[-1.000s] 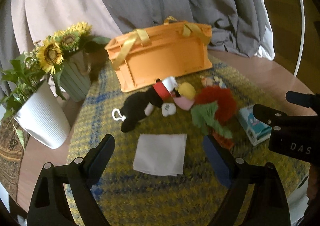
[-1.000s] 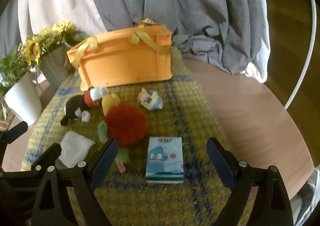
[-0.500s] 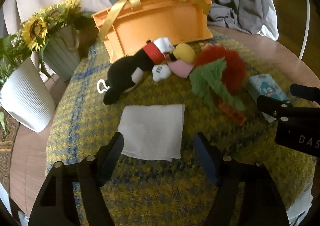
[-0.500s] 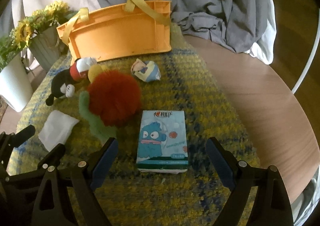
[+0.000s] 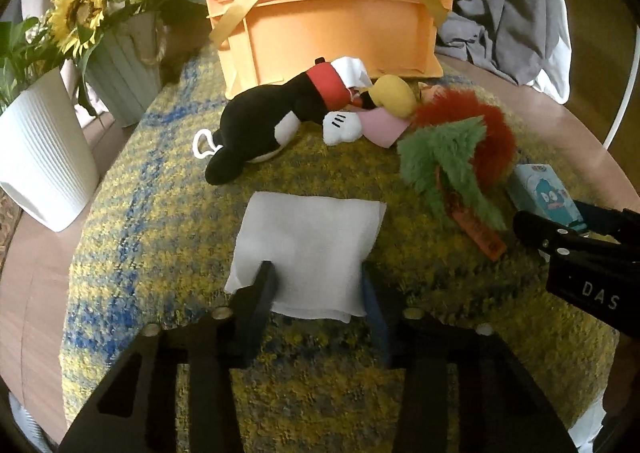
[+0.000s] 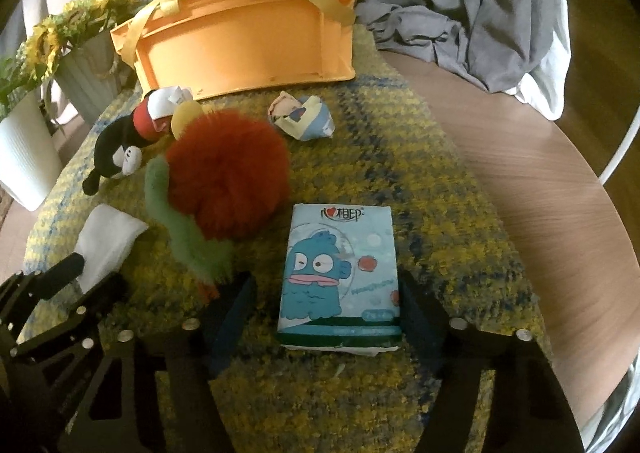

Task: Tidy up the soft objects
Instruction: 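Grasp the white napkin with the left gripper while the right gripper grasps the blue tissue pack, then lift and carry the napkin and tissue pack over the orange crate with both grippers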

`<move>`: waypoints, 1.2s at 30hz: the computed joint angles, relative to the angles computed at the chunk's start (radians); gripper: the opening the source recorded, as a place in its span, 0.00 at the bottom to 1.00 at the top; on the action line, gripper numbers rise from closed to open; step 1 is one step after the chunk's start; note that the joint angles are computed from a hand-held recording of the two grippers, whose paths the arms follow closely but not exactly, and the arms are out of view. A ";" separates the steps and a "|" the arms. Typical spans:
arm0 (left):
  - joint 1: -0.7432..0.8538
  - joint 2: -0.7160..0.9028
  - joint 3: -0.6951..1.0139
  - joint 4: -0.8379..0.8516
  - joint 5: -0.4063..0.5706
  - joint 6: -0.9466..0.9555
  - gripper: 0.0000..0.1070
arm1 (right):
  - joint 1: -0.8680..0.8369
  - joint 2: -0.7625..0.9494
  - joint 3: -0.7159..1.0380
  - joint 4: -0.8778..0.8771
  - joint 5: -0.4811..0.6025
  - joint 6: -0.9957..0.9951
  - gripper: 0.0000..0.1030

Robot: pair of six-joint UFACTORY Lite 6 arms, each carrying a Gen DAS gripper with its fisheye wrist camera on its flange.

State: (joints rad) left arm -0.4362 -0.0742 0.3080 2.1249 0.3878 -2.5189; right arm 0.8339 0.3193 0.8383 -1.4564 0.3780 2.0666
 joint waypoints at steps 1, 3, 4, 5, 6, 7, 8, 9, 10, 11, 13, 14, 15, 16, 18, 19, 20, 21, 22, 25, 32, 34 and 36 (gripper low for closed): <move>0.010 -0.008 -0.002 0.023 -0.011 -0.013 0.27 | 0.001 0.001 0.001 0.001 0.002 0.001 0.62; 0.027 -0.025 -0.005 0.056 -0.033 -0.029 0.20 | 0.003 -0.001 0.001 0.011 0.011 -0.009 0.52; 0.030 -0.031 -0.006 0.059 -0.038 -0.030 0.19 | -0.001 -0.002 0.000 0.007 0.008 -0.010 0.52; 0.028 -0.034 -0.005 0.054 -0.039 -0.025 0.16 | -0.002 -0.003 -0.001 0.007 0.006 -0.012 0.52; 0.027 -0.043 -0.005 0.044 -0.046 -0.012 0.11 | -0.003 -0.008 -0.005 0.003 0.004 -0.009 0.52; 0.024 -0.050 -0.005 0.037 -0.051 -0.006 0.10 | -0.003 -0.013 -0.009 -0.001 0.001 -0.005 0.52; 0.020 -0.061 -0.008 0.018 -0.051 0.007 0.10 | -0.005 -0.019 -0.013 -0.003 -0.006 -0.006 0.52; 0.017 -0.074 -0.013 0.008 -0.050 0.013 0.10 | -0.006 -0.025 -0.017 -0.002 -0.010 -0.007 0.52; 0.014 -0.094 -0.019 -0.010 -0.051 0.030 0.09 | -0.006 -0.033 -0.022 -0.003 -0.013 -0.005 0.52; 0.010 -0.108 -0.022 -0.033 -0.051 0.050 0.09 | -0.006 -0.043 -0.028 -0.002 -0.015 -0.007 0.52; -0.004 -0.146 -0.029 -0.102 -0.048 0.114 0.08 | -0.002 -0.065 -0.038 0.007 -0.013 -0.016 0.52; -0.012 -0.171 -0.033 -0.145 -0.045 0.155 0.08 | -0.002 -0.074 -0.042 0.008 -0.012 -0.020 0.52; -0.018 -0.188 -0.035 -0.174 -0.043 0.181 0.08 | 0.000 -0.087 -0.046 0.017 -0.010 -0.029 0.52; -0.026 -0.204 -0.036 -0.205 -0.039 0.208 0.08 | 0.003 -0.095 -0.047 0.024 -0.007 -0.037 0.52; -0.037 -0.244 -0.038 -0.272 -0.035 0.270 0.08 | 0.010 -0.122 -0.054 0.035 0.003 -0.050 0.52; -0.039 -0.259 -0.038 -0.292 -0.034 0.290 0.08 | 0.014 -0.138 -0.055 0.044 0.011 -0.062 0.52; -0.047 -0.273 -0.037 -0.322 -0.027 0.317 0.08 | 0.016 -0.149 -0.056 0.050 0.017 -0.072 0.52; -0.056 -0.293 -0.039 -0.349 -0.018 0.342 0.08 | 0.016 -0.160 -0.057 0.051 0.021 -0.077 0.52; -0.061 -0.314 -0.039 -0.376 -0.016 0.373 0.08 | 0.018 -0.175 -0.057 0.055 0.029 -0.086 0.52; -0.071 -0.365 -0.031 -0.460 -0.006 0.465 0.08 | 0.021 -0.208 -0.059 0.061 0.046 -0.101 0.52; -0.078 -0.464 -0.011 -0.576 0.012 0.598 0.08 | 0.033 -0.270 -0.045 0.074 0.076 -0.130 0.52; -0.075 -0.493 -0.002 -0.608 0.015 0.637 0.08 | 0.036 -0.285 -0.039 0.077 0.085 -0.137 0.52; -0.075 -0.516 0.012 -0.633 0.021 0.673 0.08 | 0.045 -0.302 -0.029 0.078 0.101 -0.142 0.52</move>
State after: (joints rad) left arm -0.5108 -0.5905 0.3203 1.4915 0.4093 -1.8460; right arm 0.8785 0.0171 0.8093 -1.3785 0.4789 1.9250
